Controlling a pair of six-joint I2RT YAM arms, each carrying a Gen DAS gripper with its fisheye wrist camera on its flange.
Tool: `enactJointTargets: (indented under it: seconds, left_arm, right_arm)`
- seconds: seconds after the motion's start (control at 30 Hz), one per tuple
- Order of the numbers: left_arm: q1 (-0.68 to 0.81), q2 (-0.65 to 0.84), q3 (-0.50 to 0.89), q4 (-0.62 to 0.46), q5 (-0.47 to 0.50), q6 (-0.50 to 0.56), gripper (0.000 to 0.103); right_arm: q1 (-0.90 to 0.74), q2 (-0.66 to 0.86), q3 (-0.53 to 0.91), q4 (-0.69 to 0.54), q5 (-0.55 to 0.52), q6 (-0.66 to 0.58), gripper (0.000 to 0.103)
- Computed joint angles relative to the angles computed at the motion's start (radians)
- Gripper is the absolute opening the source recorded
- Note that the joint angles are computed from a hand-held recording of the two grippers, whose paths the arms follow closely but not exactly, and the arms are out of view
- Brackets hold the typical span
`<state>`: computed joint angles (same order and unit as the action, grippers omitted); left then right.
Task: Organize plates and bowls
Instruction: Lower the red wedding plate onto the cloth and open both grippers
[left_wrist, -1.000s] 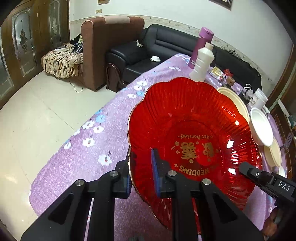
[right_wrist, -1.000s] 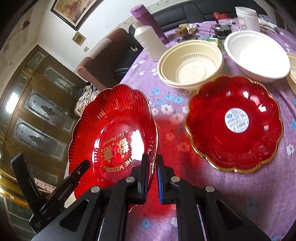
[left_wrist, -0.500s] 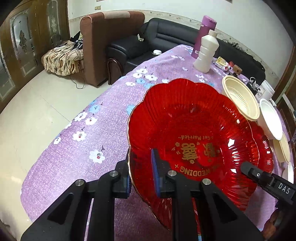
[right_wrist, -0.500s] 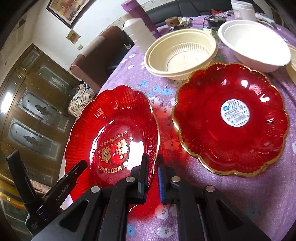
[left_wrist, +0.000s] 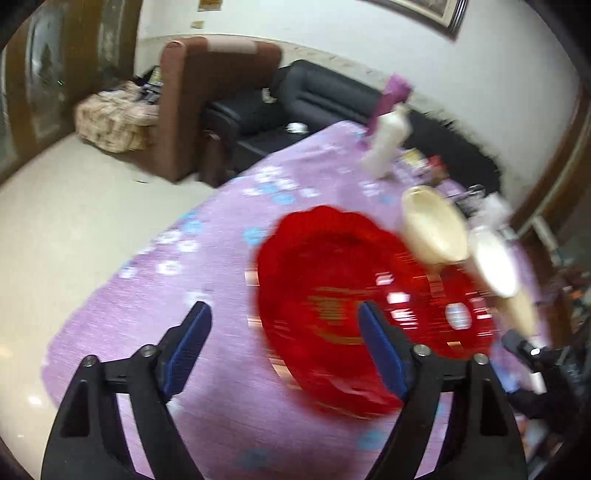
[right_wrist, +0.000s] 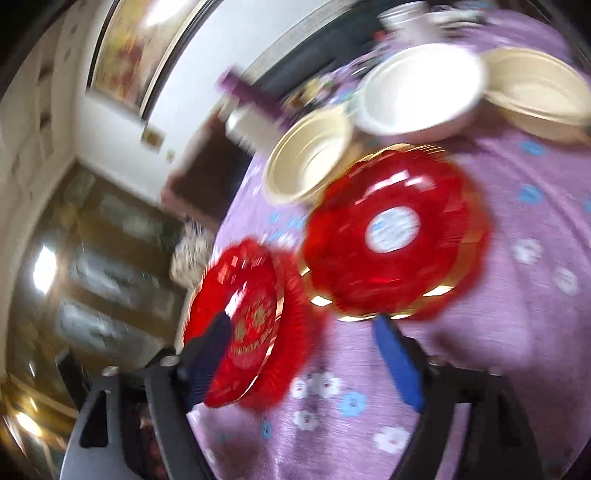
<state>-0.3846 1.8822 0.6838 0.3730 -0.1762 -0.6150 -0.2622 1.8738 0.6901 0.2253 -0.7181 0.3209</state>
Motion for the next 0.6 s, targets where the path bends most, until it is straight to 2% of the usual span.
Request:
enactJointTargets:
  seconds: [0.1,0.2,0.37,0.53,0.6]
  left_arm:
    - [-0.063,-0.022,0.017,0.020,-0.002,0.037,0.084]
    - [-0.101,0.025,0.158,-0.064,0.120,0.087,0.084]
    - [-0.137,0.175,0.489,-0.296,0.265,0.157,0.084]
    - [-0.161,0.346,0.805,-0.530,0.239,0.192,0.084]
    - [-0.153,0.412,0.920,-0.625,0.293,0.199,0.084]
  right_arm:
    - [-0.130,-0.005,-0.020,-0.011,-0.048,0.006,0.097]
    - [-0.221,0.021,0.005,-0.061,-0.087,-0.008,0.097]
    - [-0.274,0.061,0.109,-0.169,-0.119,-0.054,0.097]
    - [-0.275,0.074,0.169,-0.212,-0.137,-0.034,0.097]
    - [-0.281,0.118,0.226,-0.253,-0.140,-0.054,0.097]
